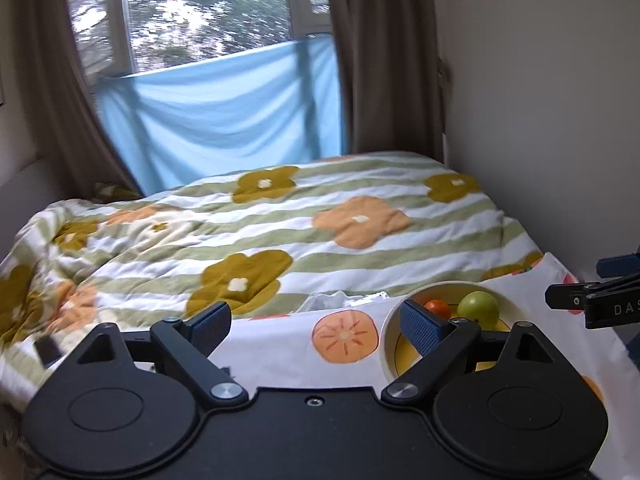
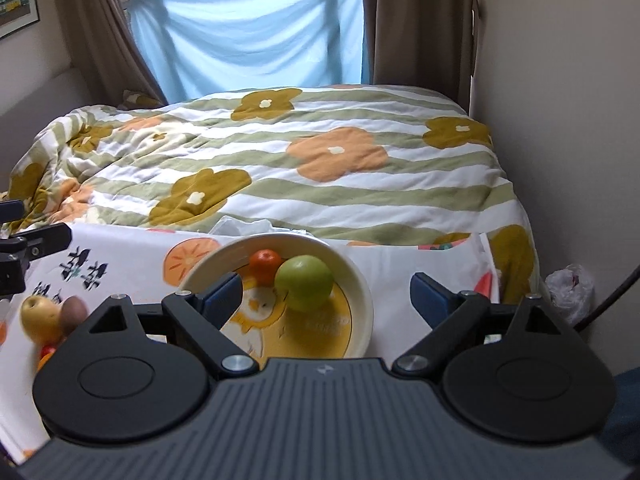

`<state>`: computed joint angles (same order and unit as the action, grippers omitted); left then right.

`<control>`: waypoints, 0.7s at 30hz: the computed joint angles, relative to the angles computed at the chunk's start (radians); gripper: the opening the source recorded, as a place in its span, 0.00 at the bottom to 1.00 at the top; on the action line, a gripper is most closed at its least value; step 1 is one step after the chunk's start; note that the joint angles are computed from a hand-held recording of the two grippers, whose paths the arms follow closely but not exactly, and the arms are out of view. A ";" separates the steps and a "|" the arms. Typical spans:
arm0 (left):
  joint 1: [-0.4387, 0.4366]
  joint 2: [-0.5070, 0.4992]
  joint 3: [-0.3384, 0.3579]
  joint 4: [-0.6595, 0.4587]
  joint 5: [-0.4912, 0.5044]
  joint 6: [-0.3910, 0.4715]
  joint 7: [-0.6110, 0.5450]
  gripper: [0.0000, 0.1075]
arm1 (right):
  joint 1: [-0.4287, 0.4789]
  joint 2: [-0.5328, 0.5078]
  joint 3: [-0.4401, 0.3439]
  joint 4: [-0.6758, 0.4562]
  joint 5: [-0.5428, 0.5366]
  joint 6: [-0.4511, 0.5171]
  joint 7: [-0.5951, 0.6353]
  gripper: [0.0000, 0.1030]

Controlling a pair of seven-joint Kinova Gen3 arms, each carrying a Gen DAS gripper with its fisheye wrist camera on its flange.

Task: Organize fruits
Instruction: 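Release the tangerine into the bowl with the left tool while the right tool releases the apple, then grasp the green apple with the left tool while the right tool grasps a tangerine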

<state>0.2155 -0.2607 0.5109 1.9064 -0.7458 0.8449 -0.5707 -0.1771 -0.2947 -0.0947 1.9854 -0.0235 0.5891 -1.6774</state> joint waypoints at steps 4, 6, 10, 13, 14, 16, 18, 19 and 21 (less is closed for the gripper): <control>-0.016 -0.063 0.081 0.008 0.002 0.102 0.084 0.87 | -0.030 -0.068 0.024 0.011 -0.039 0.042 0.039 1.00; -0.034 -0.094 0.128 0.015 0.011 0.148 0.118 0.87 | -0.034 -0.097 0.018 0.021 -0.044 0.055 0.048 1.00; -0.083 -0.148 0.213 0.028 0.050 0.213 0.157 0.87 | -0.075 -0.148 0.039 0.057 -0.083 0.068 0.093 1.00; -0.125 -0.181 0.264 0.040 0.093 0.235 0.158 0.87 | -0.095 -0.178 0.044 0.085 -0.106 0.076 0.119 1.00; -0.133 -0.193 0.271 0.046 0.108 0.236 0.152 0.87 | -0.096 -0.190 0.039 0.095 -0.110 0.078 0.122 1.00; -0.146 -0.214 0.281 0.060 0.136 0.230 0.131 0.87 | -0.098 -0.206 0.032 0.113 -0.118 0.082 0.126 1.00; -0.156 -0.230 0.289 0.077 0.161 0.222 0.100 0.87 | -0.097 -0.221 0.019 0.131 -0.125 0.086 0.120 1.00; -0.158 -0.240 0.293 0.086 0.176 0.218 0.083 0.87 | -0.097 -0.227 0.011 0.142 -0.129 0.086 0.115 1.00; -0.159 -0.256 0.287 0.109 0.199 0.198 0.043 0.87 | -0.095 -0.234 -0.005 0.161 -0.132 0.085 0.104 1.00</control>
